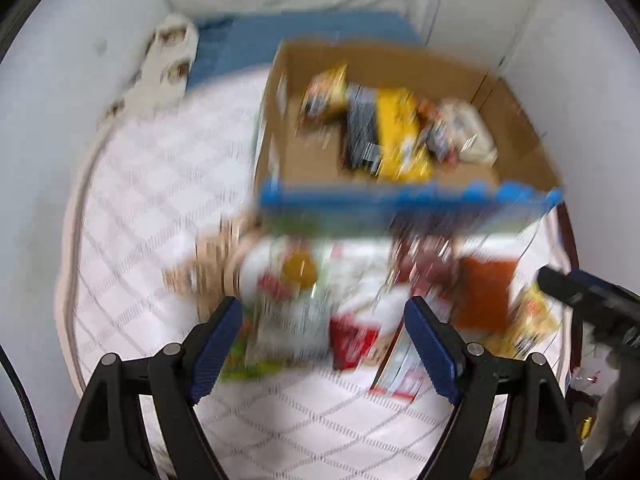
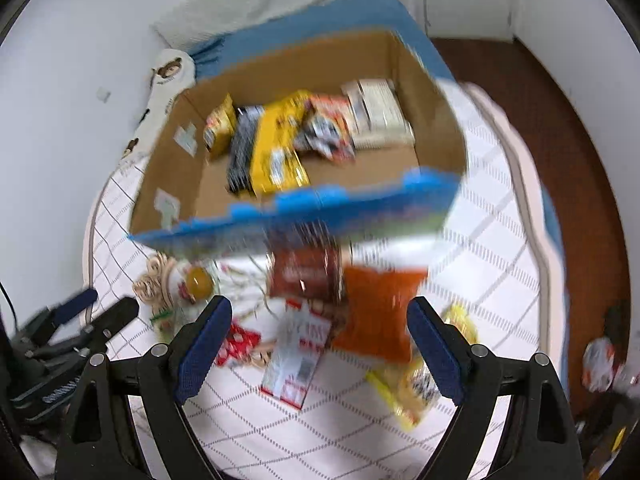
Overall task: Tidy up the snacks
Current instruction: 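Grasp the white bag with the left tool while the right grasps the orange packet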
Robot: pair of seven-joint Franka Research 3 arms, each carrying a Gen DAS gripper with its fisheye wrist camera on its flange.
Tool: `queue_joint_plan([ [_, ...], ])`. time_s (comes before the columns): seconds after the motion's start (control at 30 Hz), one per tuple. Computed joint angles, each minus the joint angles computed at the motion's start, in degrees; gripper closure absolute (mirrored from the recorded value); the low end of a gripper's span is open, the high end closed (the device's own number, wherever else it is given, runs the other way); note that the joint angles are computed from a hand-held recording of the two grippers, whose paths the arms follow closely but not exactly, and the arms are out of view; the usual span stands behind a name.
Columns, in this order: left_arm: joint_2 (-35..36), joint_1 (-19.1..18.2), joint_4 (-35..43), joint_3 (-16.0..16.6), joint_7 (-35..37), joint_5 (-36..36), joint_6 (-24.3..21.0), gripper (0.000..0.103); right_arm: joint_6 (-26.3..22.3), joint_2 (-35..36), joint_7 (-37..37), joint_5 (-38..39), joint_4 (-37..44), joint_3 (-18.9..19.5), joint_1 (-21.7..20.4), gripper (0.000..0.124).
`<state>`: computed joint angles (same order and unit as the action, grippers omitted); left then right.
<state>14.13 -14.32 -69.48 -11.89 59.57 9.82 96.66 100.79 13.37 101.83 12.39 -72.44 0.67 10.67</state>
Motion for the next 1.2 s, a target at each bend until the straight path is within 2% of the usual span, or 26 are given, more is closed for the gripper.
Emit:
queue_joint_plan([
  [0.1, -4.0, 2.6, -9.3, 0.5, -3.3, -6.2, 1.2, 0.02, 1.3, -3.1, 1.2, 1.2, -7.6, -0.1, -0.2, 0.032],
  [0.23, -7.8, 7.3, -20.5, 2.2, -10.7, -20.4, 5.8, 0.02, 3.3, -5.6, 2.5, 2.0, -14.8, 0.0, -0.3, 0.032],
  [0.37, -8.6, 10.0, -26.1, 3.2, -18.7, -29.3, 11.7, 0.02, 5.5, -6.4, 3.3, 0.4, -18.2, 0.1, 0.0, 0.032],
  [0.47, -7.6, 10.8, -27.6, 3.1, -23.4, -33.2, 15.0, 0.02, 6.1, -6.3, 3.6, 0.0, -18.8, 0.1, 0.1, 0.032],
  [0.63, -2.4, 10.1, -23.7, 1.9, -27.1, -29.7, 13.2, 0.02, 6.7, -6.3, 4.6, -0.1, -19.4, 0.0, 0.1, 0.032],
  [0.73, -3.0, 9.3, -24.8, 1.3, -27.2, -26.6, 14.6, 0.024, 7.7, -5.9, 4.9, 0.2, -18.6, -0.3, -0.4, 0.032],
  [0.8, -3.0, 8.1, -23.5, 0.7, -25.3, -21.9, 12.9, 0.026, 8.6, -5.3, 5.1, 0.3, -17.9, -0.5, -0.8, 0.032],
  [1.0, -2.7, 5.0, -21.1, -1.1, -11.3, -13.6, 3.9, 0.027, 5.4, 1.8, 3.6, -0.6, -9.1, -0.8, -1.6, 0.032],
  [1.1, -4.1, 4.0, -23.1, -1.1, -8.5, -12.1, 2.5, 0.027, 1.9, 6.9, 1.7, -3.6, -3.1, -0.7, -0.7, 0.032],
  [1.2, -6.4, 3.9, -25.7, -0.8, -7.8, -13.7, 3.2, 0.027, -0.8, 10.2, -0.2, -5.2, 0.3, -0.5, 0.5, 0.036],
])
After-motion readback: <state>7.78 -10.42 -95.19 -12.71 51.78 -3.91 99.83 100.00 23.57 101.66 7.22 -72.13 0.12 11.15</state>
